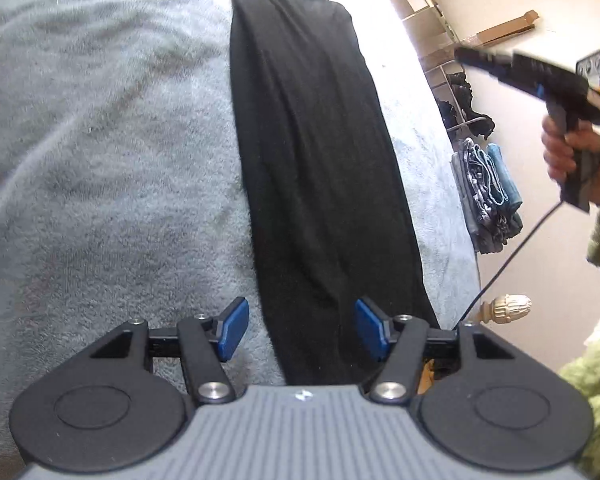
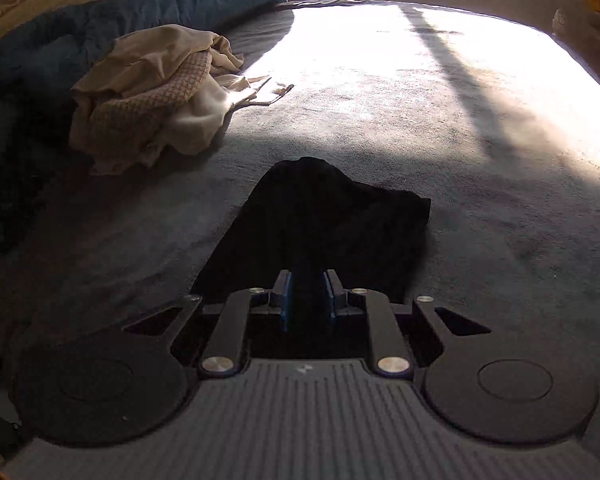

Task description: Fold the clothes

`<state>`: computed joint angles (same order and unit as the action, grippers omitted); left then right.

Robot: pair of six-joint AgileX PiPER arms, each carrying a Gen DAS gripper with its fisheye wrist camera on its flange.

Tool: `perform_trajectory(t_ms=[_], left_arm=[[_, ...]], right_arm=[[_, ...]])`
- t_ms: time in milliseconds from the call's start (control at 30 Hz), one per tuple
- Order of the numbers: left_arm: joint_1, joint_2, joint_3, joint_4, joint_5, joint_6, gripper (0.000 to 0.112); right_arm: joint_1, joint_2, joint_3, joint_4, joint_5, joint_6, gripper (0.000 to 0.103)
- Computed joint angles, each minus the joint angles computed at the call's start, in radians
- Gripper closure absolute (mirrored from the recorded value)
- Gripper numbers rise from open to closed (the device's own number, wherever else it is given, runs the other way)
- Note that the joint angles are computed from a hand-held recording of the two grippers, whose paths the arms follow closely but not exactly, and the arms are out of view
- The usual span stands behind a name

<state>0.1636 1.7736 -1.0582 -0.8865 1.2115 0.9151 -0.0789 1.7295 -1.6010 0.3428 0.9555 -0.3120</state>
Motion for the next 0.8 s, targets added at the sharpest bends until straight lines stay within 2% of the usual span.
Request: perform_trajectory(t_ms=[33, 67, 133, 200, 267, 367, 433, 500, 567, 600, 667, 733, 767, 800], left_arm=[[-0.06, -0.042, 0.025, -0.02, -0.034, -0.015, 0.053], [-0.147, -0.051, 0.01, -0.072, -0.101, -0.038, 0.053], [-0.287, -0.023, -0.079, -0.113, -0.186, -0.093, 0.053], [-0.382, -0.01, -0.103, -0.136, -0.263, -0.092, 0.053], [-0.435, 0.009, -0.113, -0.147, -0.3, -0.086, 0.053], [-0.534, 0.031, -0.109, -0.08, -0.36, -0.136, 0.053], [-0.563, 0.007, -0.076, -0.019, -0.362, -0.184, 0.053], [-0.574, -0.028, -0.018, -0.001, -0.368, -0.193, 0.052], [-0.578, -0.074, 0.042, 0.019, -0.376, -0.198, 0.052], [-0.58, -0.093, 0.06, 0.034, -0.374, -0.214, 0.052], [-0.584, -0.118, 0.081, 0.059, -0.372, -0.254, 0.052], [-0.584, -0.136, 0.089, 0.073, -0.376, -0.277, 0.052], [-0.579, -0.144, 0.087, 0.066, -0.376, -0.269, 0.052], [-0.577, -0.143, 0.079, 0.056, -0.38, -0.259, 0.052]], right_arm=[[-0.013, -0.058, 0.049, -0.001, 0.046, -0.023, 0.086], [-0.015, -0.1, 0.111, 0.015, 0.052, -0.051, 0.086], [0.023, -0.149, 0.248, 0.025, -0.023, -0.069, 0.085], [0.066, -0.192, 0.378, 0.036, -0.103, -0.084, 0.085], [0.112, -0.221, 0.497, 0.054, -0.188, -0.101, 0.085], [0.165, -0.203, 0.635, 0.106, -0.36, -0.159, 0.085], [0.183, -0.208, 0.717, 0.09, -0.422, -0.151, 0.085], [0.178, -0.309, 0.848, 0.011, -0.447, -0.102, 0.085], [0.159, -0.448, 0.981, -0.067, -0.439, -0.058, 0.086], [0.132, -0.522, 1.026, -0.079, -0.394, -0.053, 0.085], [0.056, -0.688, 1.101, -0.127, -0.236, -0.022, 0.085], [0.006, -0.785, 1.117, -0.158, -0.11, 0.002, 0.085], [0.022, -0.803, 1.1, -0.191, -0.073, 0.042, 0.085], [0.037, -0.813, 1.082, -0.196, -0.076, 0.051, 0.085]])
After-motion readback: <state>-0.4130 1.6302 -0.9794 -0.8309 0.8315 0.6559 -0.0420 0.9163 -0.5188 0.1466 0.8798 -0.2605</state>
